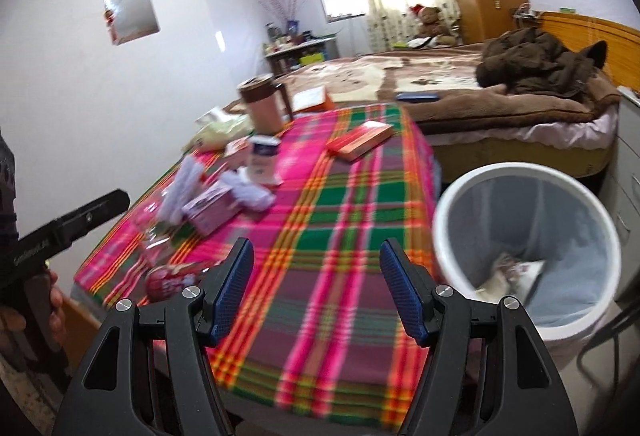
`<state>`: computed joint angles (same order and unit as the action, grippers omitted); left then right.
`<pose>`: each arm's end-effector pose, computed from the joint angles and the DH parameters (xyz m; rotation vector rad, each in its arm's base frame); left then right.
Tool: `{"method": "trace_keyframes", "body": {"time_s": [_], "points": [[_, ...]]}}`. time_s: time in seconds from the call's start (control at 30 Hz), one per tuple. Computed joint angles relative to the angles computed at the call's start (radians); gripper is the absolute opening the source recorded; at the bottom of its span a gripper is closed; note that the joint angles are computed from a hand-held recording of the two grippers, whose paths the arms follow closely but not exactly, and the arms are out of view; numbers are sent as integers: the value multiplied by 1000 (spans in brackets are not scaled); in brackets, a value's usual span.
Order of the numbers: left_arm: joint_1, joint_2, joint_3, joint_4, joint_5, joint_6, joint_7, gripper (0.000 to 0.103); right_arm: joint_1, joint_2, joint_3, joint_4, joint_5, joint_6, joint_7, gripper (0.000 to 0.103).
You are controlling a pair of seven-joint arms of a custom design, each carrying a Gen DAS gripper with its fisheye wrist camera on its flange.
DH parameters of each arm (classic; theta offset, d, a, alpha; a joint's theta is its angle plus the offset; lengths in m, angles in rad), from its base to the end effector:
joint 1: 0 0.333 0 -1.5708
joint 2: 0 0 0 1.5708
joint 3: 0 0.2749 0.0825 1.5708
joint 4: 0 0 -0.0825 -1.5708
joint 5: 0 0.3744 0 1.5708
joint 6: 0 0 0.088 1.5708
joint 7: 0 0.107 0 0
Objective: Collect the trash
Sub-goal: 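Grasp the red cartoon drink can with the right gripper while the left grasps the red-lidded cup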
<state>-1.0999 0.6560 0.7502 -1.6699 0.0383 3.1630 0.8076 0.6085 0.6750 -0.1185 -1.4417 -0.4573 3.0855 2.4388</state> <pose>0.6112 -0.3394 0.3907 -1.6769 1.6284 -1.1202 0.6177 0.3956 0.3767 -1.6527 1.4497 -0.4733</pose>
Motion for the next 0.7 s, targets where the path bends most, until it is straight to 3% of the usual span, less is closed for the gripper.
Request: {"method": "trace_keyframes", "body": {"time_s": [0.23,0.37,0.47,0.53,0.6,0.7], "points": [[-92,-21,111,-144,-72,36,-4,75,-75,52,164,61,44,1,-192,67],[-97,-35,116,-187,-122,43,38,75,-60,99,185,119,56,11,-302,67],[-90,-43,107,-201,-153,41,79,75,-90,147,263,182,78,-11,-436,67],[-75,-49,90,-208,-169,44,106,75,-66,169,247,211,73,-5,-489,67],[-51,-53,67,-210,-185,47,130,75,-19,182,192,232,69,-3,-502,67],[-10,-58,26,-204,-205,49,159,75,4,225,177,307,62,-58,-584,67]]}}
